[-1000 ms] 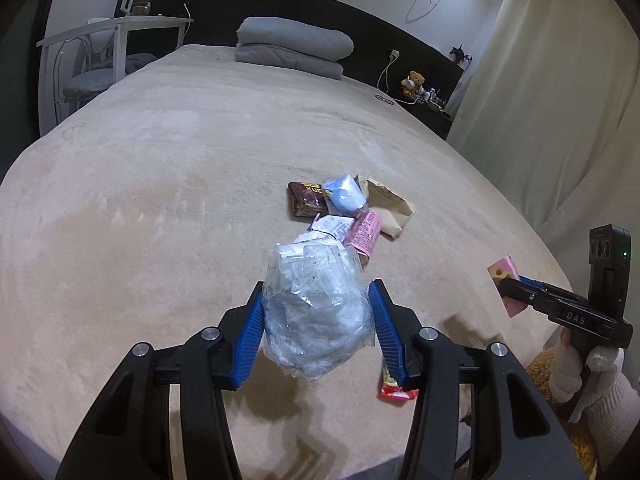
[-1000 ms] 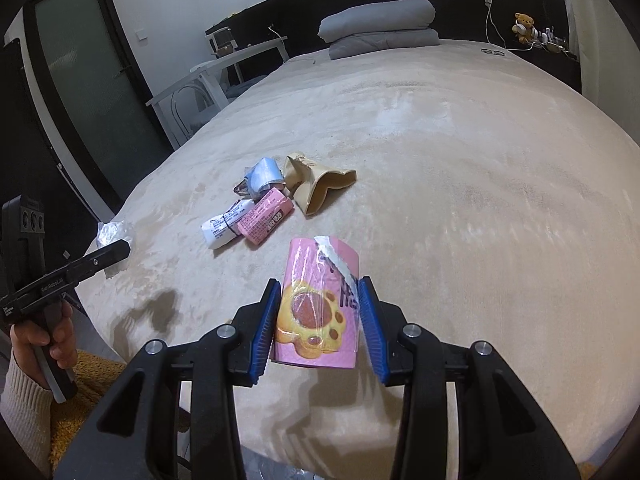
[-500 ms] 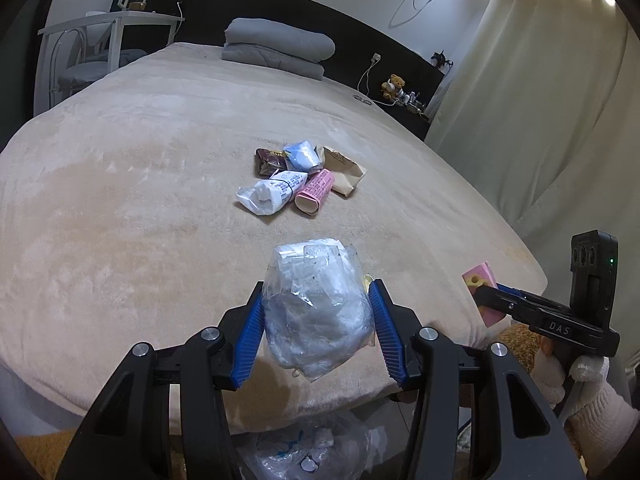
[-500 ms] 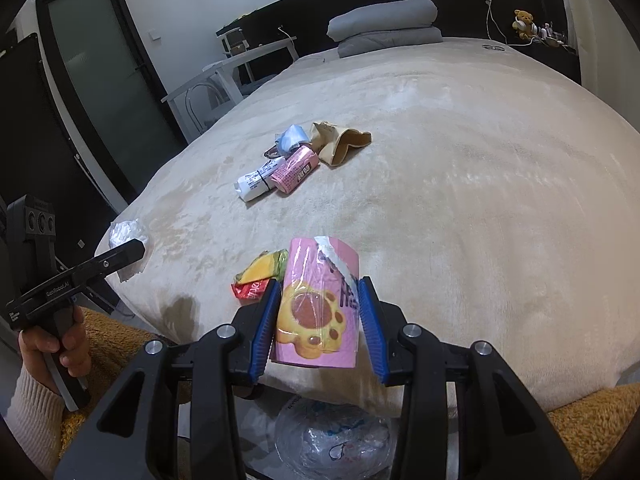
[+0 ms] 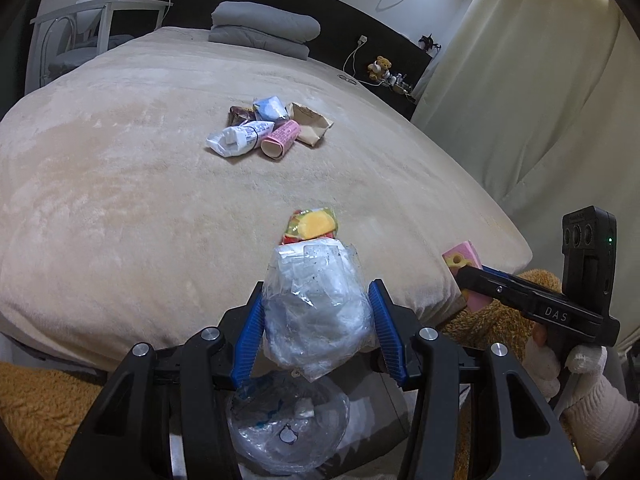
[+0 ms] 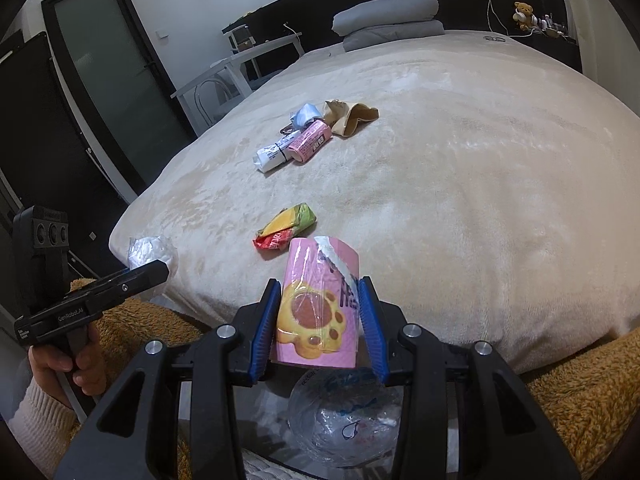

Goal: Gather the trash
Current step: 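Carry the pink carton and tissue down to the trash bag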

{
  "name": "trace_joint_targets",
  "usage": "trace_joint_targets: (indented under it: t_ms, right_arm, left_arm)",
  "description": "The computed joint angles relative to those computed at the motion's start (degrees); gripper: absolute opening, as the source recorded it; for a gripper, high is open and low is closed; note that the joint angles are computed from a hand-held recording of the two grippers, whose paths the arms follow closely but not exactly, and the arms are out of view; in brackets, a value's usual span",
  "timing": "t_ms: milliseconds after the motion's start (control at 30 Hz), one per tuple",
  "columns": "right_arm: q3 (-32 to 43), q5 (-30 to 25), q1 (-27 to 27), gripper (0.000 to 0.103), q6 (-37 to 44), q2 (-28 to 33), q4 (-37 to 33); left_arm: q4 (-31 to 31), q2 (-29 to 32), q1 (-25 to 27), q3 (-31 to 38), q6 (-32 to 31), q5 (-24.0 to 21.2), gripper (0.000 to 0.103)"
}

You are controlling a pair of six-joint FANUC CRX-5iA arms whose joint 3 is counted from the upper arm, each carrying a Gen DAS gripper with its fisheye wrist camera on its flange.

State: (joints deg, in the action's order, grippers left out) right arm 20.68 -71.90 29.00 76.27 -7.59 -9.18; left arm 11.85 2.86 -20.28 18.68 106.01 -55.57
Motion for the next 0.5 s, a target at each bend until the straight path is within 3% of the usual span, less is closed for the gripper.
trace_joint_targets:
  t_ms: [500]
  right_arm:
    - [-3.9, -4.1, 1.9, 0.041, -1.5, -3.0, -1.3]
  left_arm:
    - [1.2, 1.5, -3.5, -0.6, 1.3, -4.3, 0.05]
